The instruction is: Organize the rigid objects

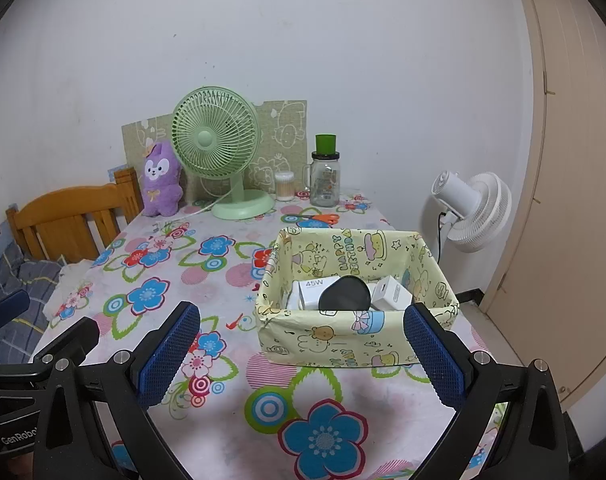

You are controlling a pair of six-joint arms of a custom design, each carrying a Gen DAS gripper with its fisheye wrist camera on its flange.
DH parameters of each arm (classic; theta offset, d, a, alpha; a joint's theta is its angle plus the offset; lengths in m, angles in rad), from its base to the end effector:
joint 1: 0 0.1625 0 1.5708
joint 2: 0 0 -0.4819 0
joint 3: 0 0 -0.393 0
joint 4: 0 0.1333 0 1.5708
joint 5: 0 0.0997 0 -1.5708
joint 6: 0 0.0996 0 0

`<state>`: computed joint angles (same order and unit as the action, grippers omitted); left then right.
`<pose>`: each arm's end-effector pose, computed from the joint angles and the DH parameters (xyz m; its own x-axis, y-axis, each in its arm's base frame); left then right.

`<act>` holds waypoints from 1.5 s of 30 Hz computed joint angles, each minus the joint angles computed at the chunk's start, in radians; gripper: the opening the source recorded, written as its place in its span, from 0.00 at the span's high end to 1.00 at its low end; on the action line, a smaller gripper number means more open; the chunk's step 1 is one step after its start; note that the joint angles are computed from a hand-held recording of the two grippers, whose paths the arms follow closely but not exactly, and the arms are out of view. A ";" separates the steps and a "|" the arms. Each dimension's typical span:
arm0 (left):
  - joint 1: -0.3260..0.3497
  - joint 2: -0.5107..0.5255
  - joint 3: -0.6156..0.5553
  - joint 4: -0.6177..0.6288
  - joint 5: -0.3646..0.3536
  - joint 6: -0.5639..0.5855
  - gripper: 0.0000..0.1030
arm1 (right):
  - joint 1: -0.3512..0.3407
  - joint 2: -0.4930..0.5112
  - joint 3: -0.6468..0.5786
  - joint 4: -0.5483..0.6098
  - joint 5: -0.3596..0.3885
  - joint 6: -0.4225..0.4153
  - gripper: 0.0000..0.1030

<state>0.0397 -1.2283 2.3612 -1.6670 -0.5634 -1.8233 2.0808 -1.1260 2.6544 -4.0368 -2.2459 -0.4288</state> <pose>-0.3246 -0.2306 0.1476 -0.6689 -0.1601 -0.7259 0.5565 0.5396 -0.6318 0.2308 -0.2670 0.2392 -0.7232 -0.1614 0.6715 -0.6482 0.4940 -0.5794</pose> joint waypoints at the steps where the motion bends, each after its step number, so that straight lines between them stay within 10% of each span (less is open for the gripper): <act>1: 0.000 0.001 -0.002 0.002 -0.001 -0.001 0.00 | 0.001 0.000 0.000 0.001 -0.001 0.000 0.00; 45: 0.002 -0.002 -0.001 0.000 0.000 -0.001 0.00 | -0.003 0.009 0.000 -0.012 0.004 -0.005 0.00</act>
